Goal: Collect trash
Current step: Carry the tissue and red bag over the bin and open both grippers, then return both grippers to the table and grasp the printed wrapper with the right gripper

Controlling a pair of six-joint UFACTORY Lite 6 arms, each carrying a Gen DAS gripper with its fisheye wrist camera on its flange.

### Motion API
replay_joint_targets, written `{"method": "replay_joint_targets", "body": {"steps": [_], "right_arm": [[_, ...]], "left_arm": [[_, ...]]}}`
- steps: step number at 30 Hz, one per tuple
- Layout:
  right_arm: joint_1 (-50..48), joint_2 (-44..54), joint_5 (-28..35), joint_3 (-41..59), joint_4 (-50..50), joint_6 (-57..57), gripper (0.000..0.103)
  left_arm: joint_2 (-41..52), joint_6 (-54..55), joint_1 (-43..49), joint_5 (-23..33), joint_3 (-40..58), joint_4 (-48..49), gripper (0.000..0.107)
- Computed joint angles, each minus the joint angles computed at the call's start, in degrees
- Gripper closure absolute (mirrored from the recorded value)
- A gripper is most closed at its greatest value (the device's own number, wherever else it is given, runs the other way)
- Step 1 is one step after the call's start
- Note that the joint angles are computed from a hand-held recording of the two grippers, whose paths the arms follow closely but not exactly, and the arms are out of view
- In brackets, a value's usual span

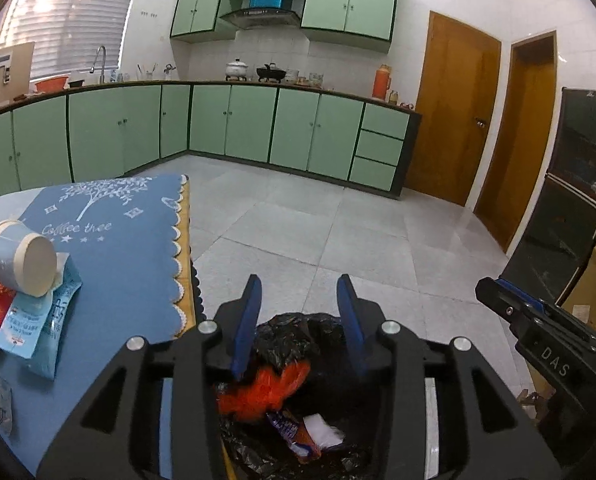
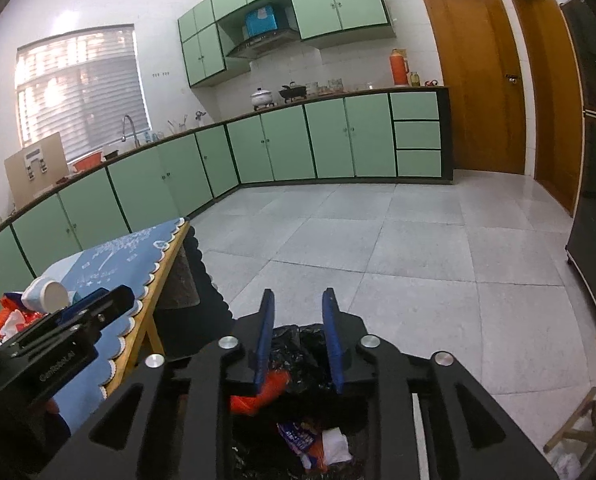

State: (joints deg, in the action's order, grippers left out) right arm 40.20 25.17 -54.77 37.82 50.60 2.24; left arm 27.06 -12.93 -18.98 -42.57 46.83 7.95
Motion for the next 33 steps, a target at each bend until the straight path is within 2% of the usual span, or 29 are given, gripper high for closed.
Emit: {"method": "replay_joint_targets", "body": {"steps": [2, 7, 11, 14, 15, 17, 21, 24, 28, 33], "right_arm": [[0.87, -1.1, -0.47, -0.78, 0.7, -0.06, 0.074], [3.96, -3.7, -0.74, -0.39, 3.48, -2.87, 0.057], [8.36, -3.02, -0.57, 3.63, 6.79, -6.79, 0.037], [11.4, -0.97, 0.14, 8.05, 8.11, -9.48, 0.022], [12.66, 0.23, 0.47, 10.1, 8.57, -10.5, 0.015], [14.56, 2.35, 1.39, 13.78, 9.2, -12.18, 0.008], [17.71, 9.29, 5.2, 24.57, 8.79, -15.87, 0.006], [19.5, 15.34, 8.3, 33.12, 8.2, -17.56, 0.006], [21.47, 23.55, 12.11, 45.35, 8.26, -21.71, 0.006], [22.71, 33.29, 17.42, 59.98, 9.19, -26.08, 0.01]], "left_arm": [[-1.96, -0.49, 1.34, -0.9, -1.83, 1.15, 0.068], [-11.21, -1.12, 6.83, -3.21, -9.67, 3.05, 0.06], [-19.5, -1.27, 13.83, -4.29, -17.3, 4.85, 0.052], [-25.29, 0.05, 21.09, -5.21, -22.97, 6.88, 0.039], [-26.55, 0.24, 24.26, -5.49, -24.33, 8.67, 0.035], [-28.65, -0.51, 30.86, -5.19, -25.83, 13.44, 0.03], [-29.9, -1.63, 44.82, -4.63, -26.15, 22.71, 0.027], [-27.49, -2.95, 53.74, -4.62, -24.07, 28.3, 0.027], [-24.64, -3.5, 60.97, -4.49, -21.79, 32.31, 0.027], [-22.02, -1.39, 64.4, -5.86, -20.46, 32.4, 0.027]]}}
